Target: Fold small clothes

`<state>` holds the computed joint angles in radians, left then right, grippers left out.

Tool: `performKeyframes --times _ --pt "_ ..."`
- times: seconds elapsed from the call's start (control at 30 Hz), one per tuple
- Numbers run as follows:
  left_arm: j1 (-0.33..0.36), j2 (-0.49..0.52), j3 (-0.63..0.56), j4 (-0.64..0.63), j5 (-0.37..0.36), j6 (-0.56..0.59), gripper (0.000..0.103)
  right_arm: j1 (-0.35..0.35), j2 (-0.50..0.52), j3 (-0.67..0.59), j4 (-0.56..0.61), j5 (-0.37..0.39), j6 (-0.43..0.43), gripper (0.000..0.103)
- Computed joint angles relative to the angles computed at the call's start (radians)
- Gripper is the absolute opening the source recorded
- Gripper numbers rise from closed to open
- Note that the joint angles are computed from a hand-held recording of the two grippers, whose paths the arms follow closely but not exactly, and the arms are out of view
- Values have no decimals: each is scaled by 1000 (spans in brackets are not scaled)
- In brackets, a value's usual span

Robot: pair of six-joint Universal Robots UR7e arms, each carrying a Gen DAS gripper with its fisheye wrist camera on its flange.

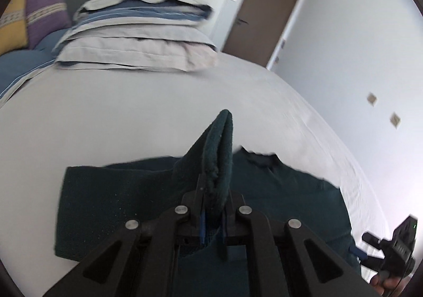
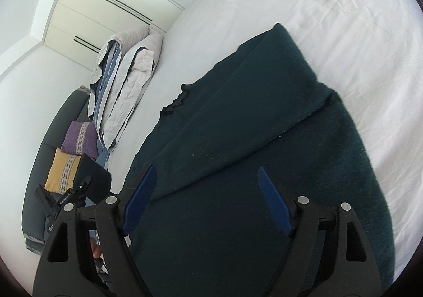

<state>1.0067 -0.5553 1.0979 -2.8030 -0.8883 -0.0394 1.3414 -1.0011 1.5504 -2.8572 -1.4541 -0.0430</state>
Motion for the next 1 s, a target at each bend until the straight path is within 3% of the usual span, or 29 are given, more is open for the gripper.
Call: performKeyframes --times 0.2,0.27,0.33,0.37,0.47,0.67,0.9,1.0 --pt "-53 221 -211 204 27 77 13 -58 -33 -7 4 31 13 78" --pt "-54 261 -259 279 25 74 23 -67 -33 -26 21 36 12 78" --pt "-49 260 -262 329 -13 47 42 -59 -13 -65 52 27 9 78" --pt "-48 249 -243 320 -31 44 46 -54 -5 -80 67 23 3 78" --pt "-55 184 -130 234 -38 44 74 -32 29 -135 128 5 -19 78" --pt "-49 15 110 64 -88 8 78 48 140 -289 291 -29 -88 78" --pt "18 -125 241 -66 -41 -73 78 131 340 -582 583 -73 -95 77" --pt "57 -170 263 -98 -14 -126 78 147 429 -711 715 -122 -46 63"
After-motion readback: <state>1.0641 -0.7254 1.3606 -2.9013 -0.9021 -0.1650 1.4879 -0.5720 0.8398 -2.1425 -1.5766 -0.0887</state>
